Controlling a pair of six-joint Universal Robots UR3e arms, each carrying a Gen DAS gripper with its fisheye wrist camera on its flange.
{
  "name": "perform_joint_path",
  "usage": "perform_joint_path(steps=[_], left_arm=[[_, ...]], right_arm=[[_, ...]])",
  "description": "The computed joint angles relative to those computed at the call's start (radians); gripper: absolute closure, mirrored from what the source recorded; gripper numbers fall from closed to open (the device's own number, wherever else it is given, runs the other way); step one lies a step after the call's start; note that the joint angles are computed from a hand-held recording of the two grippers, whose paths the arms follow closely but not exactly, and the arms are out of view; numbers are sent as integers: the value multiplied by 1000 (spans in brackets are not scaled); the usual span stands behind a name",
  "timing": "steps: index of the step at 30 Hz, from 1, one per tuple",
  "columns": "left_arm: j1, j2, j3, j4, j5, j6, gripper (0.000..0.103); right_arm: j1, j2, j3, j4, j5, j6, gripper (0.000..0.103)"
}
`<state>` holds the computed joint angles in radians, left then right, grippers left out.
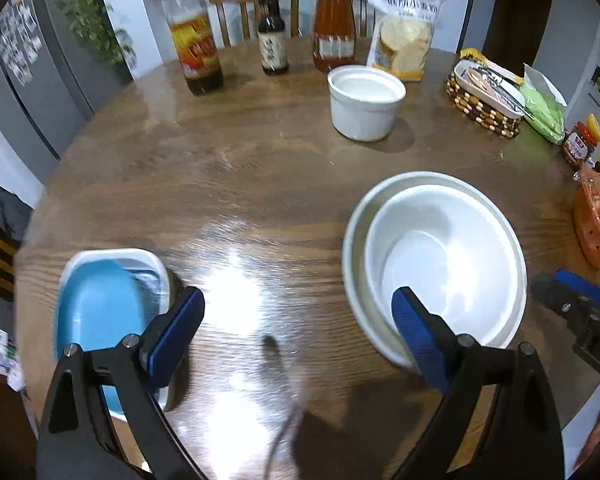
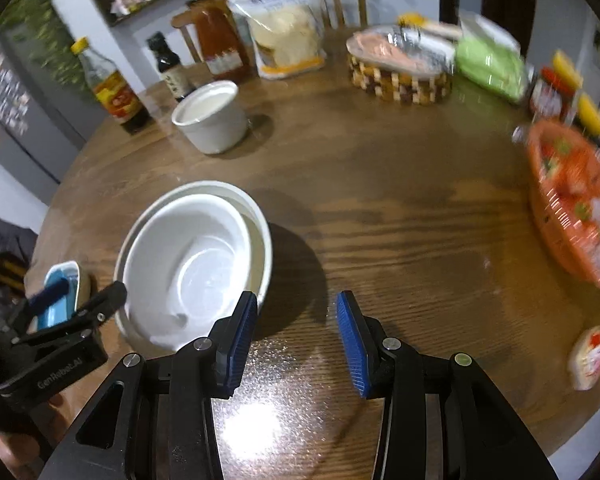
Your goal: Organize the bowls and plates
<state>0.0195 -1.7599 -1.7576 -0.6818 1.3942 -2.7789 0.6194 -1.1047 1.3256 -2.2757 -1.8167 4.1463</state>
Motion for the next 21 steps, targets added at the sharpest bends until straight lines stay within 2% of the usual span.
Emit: perform_joint_path(steps=[2,5,7,10,12,13,14,18,21], left_arm=[[-8,-40,37,-29,-19,-17,12],[-15,-89,101,-98,-40,-31,26],[-18,-108,129,-127,-52,-30,31],[-21,-126,155,-156,-65,-18,55],[-24,-137,163,-152,-55,-14,67],[-22,-141,162,-149,-56,-10,73],[-18,-143,160,-145,-56,-4,82],[9,-140,149,-132,-64,19,83],[45,-118,138,-131,-75,26,83]], right_arm=[[-20,-1,21,-36,28,-3,61],[-63,-8,93,-161,122,-17,61],[-73,7,91,-195,157,-19,61],[-62,50,37,-191,161,-33,61],[-72,76,21,-217,215,-47,73],[-70,82,13,-213,222,-48,85],[-64,98,-21,-186,209,-51,87],[-55,154,-119,-154,210,-63,87],[-37,225,-283,-73,201,-100,87]])
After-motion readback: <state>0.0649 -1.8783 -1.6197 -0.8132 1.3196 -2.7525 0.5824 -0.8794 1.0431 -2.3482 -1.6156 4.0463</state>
